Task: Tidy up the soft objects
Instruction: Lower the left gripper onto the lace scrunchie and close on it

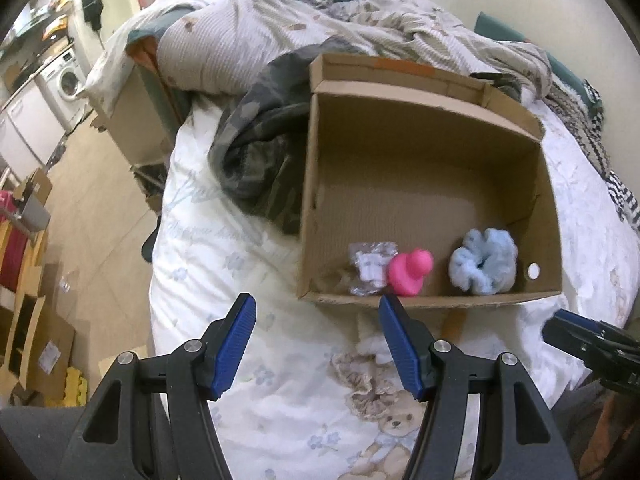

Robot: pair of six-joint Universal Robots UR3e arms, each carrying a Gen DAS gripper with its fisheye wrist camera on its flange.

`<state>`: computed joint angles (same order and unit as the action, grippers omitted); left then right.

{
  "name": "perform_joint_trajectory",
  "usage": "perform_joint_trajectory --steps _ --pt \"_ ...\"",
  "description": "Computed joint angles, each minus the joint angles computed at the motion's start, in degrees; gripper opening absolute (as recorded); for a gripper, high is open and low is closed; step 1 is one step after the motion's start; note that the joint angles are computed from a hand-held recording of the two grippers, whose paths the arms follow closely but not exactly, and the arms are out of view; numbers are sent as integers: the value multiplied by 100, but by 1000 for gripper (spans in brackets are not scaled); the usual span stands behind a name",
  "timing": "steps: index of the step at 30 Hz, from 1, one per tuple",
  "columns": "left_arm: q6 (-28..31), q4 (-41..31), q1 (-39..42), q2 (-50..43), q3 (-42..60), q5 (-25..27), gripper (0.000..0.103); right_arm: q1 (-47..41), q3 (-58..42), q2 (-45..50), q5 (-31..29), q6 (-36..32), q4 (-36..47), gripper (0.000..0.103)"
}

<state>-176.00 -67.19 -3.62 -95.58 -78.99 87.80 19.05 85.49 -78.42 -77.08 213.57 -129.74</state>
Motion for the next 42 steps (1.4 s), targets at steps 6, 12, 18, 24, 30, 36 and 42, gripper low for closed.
perform_joint_trajectory --steps 6,12,18,24,30,36,42 --pt "-212 -289 293 0 -71 -62 61 -17 33 33 35 114 199 70" --pt "-206 -1104 240 -437 187 -204 61 0 -217 294 20 187 517 70" --pt "-179 -1399 -268 -940 193 -72 61 -23 -202 352 75 193 535 70" --pt "-209 -1280 -571 -1309 289 31 61 -60 -190 396 138 178 462 70" --pt "-214 -1311 -561 -1529 304 -82 35 -25 -338 509 125 114 569 70" --pt "-130 -1266 -470 -1470 264 -245 7 -26 -412 560 55 75 695 70" --pt "98 -1277 -143 -828 92 -522 6 -73 -340 527 48 96 745 70"
